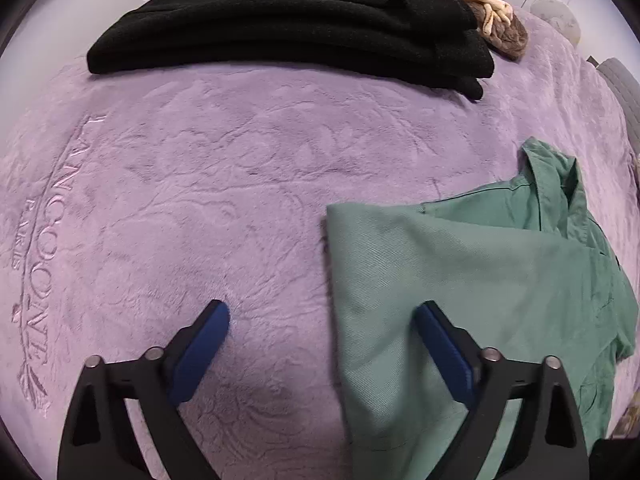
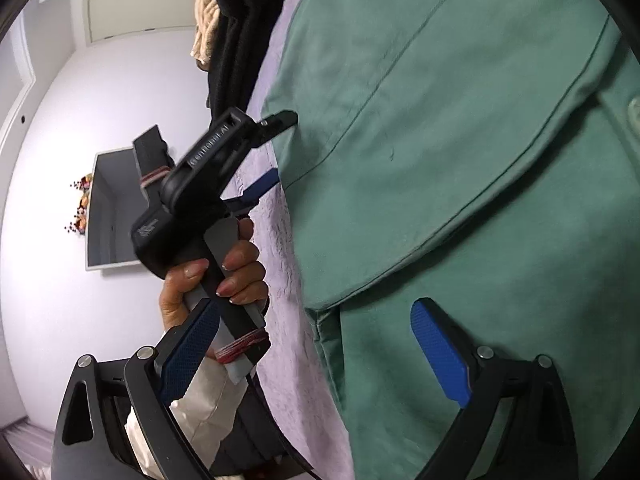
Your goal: Fold small clothes
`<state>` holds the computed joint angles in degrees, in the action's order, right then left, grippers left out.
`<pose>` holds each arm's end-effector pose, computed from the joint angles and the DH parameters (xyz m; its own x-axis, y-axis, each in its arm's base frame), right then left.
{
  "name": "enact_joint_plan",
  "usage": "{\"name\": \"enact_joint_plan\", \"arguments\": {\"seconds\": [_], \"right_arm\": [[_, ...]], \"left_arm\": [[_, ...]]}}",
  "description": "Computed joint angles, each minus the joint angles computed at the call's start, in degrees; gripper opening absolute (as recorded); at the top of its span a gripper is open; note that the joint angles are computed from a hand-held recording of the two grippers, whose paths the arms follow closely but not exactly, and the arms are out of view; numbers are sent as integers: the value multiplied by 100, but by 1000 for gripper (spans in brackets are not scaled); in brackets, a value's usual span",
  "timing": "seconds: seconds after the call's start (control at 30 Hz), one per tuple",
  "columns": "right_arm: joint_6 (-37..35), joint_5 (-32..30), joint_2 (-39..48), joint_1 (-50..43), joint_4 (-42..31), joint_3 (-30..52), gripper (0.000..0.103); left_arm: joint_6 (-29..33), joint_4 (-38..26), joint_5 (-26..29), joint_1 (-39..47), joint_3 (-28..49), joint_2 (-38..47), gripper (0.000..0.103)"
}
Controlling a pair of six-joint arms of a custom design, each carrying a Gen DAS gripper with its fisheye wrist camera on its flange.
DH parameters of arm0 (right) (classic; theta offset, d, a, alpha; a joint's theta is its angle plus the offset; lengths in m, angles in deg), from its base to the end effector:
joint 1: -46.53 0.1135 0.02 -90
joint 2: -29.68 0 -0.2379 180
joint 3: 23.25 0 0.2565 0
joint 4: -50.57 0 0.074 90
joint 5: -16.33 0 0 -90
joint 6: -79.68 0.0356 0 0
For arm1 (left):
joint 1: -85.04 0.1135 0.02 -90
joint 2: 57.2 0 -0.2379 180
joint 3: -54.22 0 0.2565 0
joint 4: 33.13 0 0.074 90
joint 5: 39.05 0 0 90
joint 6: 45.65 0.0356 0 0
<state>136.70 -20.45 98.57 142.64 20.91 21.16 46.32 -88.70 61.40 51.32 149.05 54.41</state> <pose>0.0046 0.2254 0.1519 -0.4236 0.8953 0.1381 0.4943 0.1008 0.8634 0.3177 -0.2198 0.1567 -0.7718 0.5558 -0.3090 0.6186 0.7688 -0.1623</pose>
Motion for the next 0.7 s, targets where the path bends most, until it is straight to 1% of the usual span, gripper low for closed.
{"name": "enact_joint_plan", "arguments": {"seconds": [0.03, 0.07, 0.1, 0.13, 0.17, 0.2, 0.23, 0.27, 0.3, 0.37, 0.4, 0.43, 0.47, 0.5, 0.53, 0.57, 0.6, 0.63, 0.67, 0.7], "right_arm": [[1, -65, 185, -182, 250, 1, 93], [88, -86, 304, -295, 282, 49, 84], [-33, -101, 322, -482, 635, -94, 40], [-314, -99, 273, -626, 1356, -425, 3], [-475, -152, 98, -753, 1646, -629, 3], [-707, -173, 158, -893, 1885, -630, 3], [-856, -146, 160, -900, 1824, -533, 3], [-1162, -144, 276, -995, 2066, -464, 3], [-1417, -219, 454, -1128, 2466, -455, 3], [-1535, -389, 643, -1210, 2898, -520, 3], [-1647, -661, 960, -1376, 3219, -504, 3], [-1675, -966, 1213, -1516, 3215, -398, 3], [-1600, -1110, 1336, -1549, 3104, -318, 3], [-1590, -1133, 1331, -1580, 3195, -369, 5], [-1650, -1190, 1179, -1585, 3218, -445, 11], [-1737, -1318, 923, -1583, 2964, -453, 18], [-1895, -1473, 588, -1575, 2616, -461, 45], [-2095, -1572, 150, -1534, 2124, -477, 67], [-2114, -1413, -276, -1331, 1340, -397, 69], [-1863, -1202, -625, -1062, 230, -181, 69]], "left_arm": [[-8, -59, 57, -22, 79, 61, 79], [-14, -99, 154, -18, 167, 137, 70], [-6, -158, 267, -3, 244, 177, 39], [18, -309, 530, 60, 411, 280, 6], [-1, -457, 742, 125, 563, 354, 5], [-26, -512, 869, 191, 639, 356, 5], [73, -548, 1013, 275, 679, 328, 5], [220, -567, 1100, 350, 688, 297, 5], [434, -568, 1128, 420, 683, 278, 5], [774, -579, 1081, 498, 713, 388, 5], [859, -530, 1020, 518, 670, 416, 5], [905, -445, 946, 517, 629, 459, 5], [902, -365, 908, 511, 613, 496, 5], [844, -279, 860, 489, 550, 480, 5], [791, -175, 813, 473, 441, 408, 6], [795, -108, 780, 489, 308, 284, 6], [776, -31, 655, 461, 204, 139, 6], [757, 70, 457, 440, 76, -33, 6], [755, 167, 207, 418, -65, -247, 6], [798, 185, 90, 447, -170, -439, 6]]}}
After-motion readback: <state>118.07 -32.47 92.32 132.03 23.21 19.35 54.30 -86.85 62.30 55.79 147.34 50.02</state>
